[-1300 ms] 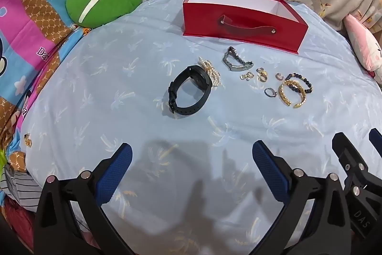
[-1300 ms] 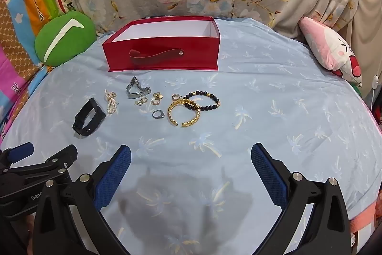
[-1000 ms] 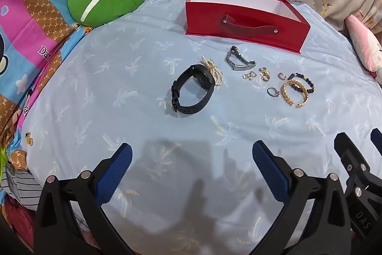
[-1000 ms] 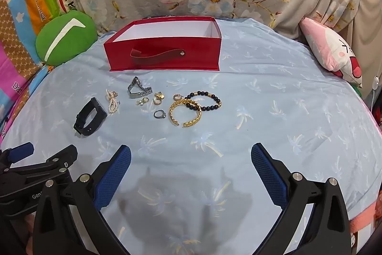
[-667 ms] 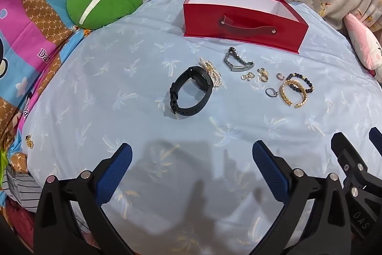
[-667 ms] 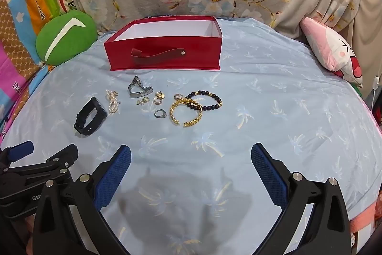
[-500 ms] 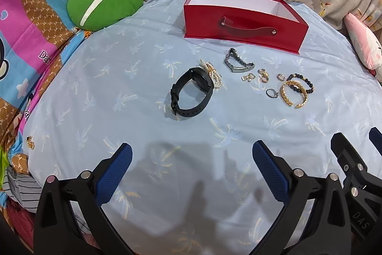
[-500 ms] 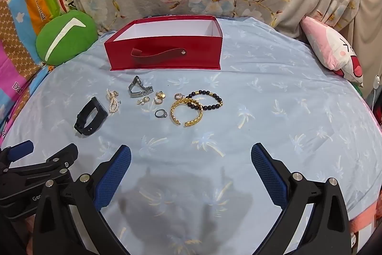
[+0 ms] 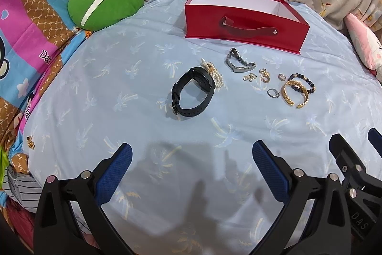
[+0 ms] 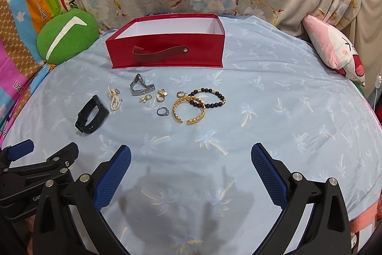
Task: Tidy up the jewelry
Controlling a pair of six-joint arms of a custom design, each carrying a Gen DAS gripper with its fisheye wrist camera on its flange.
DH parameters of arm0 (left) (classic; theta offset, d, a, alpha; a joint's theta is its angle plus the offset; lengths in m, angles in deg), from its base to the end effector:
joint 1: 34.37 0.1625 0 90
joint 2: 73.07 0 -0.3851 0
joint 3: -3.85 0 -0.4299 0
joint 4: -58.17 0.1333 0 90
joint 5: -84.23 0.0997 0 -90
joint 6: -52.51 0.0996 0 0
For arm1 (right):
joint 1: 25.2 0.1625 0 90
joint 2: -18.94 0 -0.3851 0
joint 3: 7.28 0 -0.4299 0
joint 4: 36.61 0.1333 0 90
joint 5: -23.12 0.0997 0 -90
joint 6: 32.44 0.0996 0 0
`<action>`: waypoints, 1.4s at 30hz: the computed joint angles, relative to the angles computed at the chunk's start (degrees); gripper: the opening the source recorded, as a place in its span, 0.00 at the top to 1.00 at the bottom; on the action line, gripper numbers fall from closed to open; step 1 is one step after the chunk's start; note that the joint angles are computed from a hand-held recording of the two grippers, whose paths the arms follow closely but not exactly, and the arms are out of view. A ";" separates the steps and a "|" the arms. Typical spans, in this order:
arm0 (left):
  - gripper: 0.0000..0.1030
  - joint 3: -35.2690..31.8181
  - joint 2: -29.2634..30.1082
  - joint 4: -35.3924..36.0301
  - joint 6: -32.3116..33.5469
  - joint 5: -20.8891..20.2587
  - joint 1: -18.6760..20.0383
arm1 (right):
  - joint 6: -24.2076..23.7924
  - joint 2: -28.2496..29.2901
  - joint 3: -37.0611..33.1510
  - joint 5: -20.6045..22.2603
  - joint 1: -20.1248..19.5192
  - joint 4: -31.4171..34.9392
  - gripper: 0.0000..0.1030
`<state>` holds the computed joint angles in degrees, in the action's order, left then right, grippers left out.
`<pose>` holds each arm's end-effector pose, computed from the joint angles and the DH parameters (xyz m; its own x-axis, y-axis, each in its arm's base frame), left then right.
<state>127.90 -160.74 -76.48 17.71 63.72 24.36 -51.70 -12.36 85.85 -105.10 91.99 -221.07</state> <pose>-0.0479 -0.5155 0.2721 -0.5965 -0.4279 -0.6790 0.2110 0.7326 -0.6471 0.3645 -0.5527 -0.0286 -0.6767 -0.3059 0.6697 -0.6441 0.6866 -0.3372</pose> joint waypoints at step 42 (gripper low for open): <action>0.04 0.12 -0.40 0.51 -0.49 0.08 0.50 | 0.68 0.49 -0.29 0.04 -0.22 1.42 0.05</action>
